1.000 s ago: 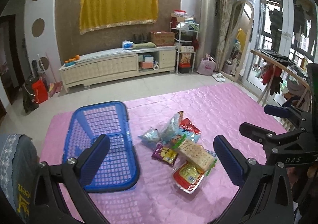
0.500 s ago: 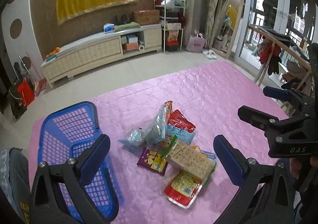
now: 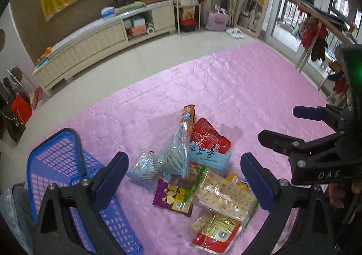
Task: Organize snacks
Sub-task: 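Reach the left gripper to the clear wafer bag and close on it, then lift the wafer bag with the left gripper and lower it into the basket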
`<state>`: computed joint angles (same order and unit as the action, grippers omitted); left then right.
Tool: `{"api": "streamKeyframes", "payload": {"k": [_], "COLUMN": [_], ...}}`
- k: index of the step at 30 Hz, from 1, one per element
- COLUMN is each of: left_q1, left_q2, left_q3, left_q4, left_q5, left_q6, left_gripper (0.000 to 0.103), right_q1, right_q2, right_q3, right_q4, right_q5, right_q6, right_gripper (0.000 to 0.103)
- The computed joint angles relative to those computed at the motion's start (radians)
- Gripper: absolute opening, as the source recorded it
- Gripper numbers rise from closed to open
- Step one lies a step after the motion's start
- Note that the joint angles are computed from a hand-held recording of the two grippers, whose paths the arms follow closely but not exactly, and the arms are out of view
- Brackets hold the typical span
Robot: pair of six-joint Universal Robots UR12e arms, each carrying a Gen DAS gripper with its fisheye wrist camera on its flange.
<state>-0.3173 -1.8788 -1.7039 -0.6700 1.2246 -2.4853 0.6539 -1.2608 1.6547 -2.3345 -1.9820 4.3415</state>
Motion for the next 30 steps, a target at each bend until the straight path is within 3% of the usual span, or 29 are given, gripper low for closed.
{"api": "streamKeyframes", "payload": {"k": [8, 13, 17, 25, 30], "left_q1": [-0.031, -0.051, -0.070, -0.080, -0.077], "left_q2": [-0.071, -0.105, -0.130, -0.151, -0.152], "left_q3": [0.081, 0.114, 0.137, 0.144, 0.137], "left_q4": [-0.092, -0.134, -0.144, -0.158, -0.142], "left_q5": [0.078, 0.131, 0.188, 0.216, 0.207], "left_q6": [0.033, 0.051, 0.064, 0.063, 0.043], "left_gripper": [0.079, 0.068, 0.049, 0.036, 0.035], "right_q1": [-0.043, -0.056, -0.056, -0.066, -0.068], "right_q2": [0.001, 0.005, 0.010, 0.022, 0.030], "right_q3": [0.067, 0.078, 0.077, 0.090, 0.083], "right_q4": [-0.128, -0.147, -0.133, -0.204, -0.237], "right_q5": [0.075, 0.090, 0.083, 0.116, 0.122], "right_q6": [-0.019, -0.034, -0.065, -0.104, -0.149], "right_gripper": [0.103, 0.102, 0.102, 0.102, 0.100]}}
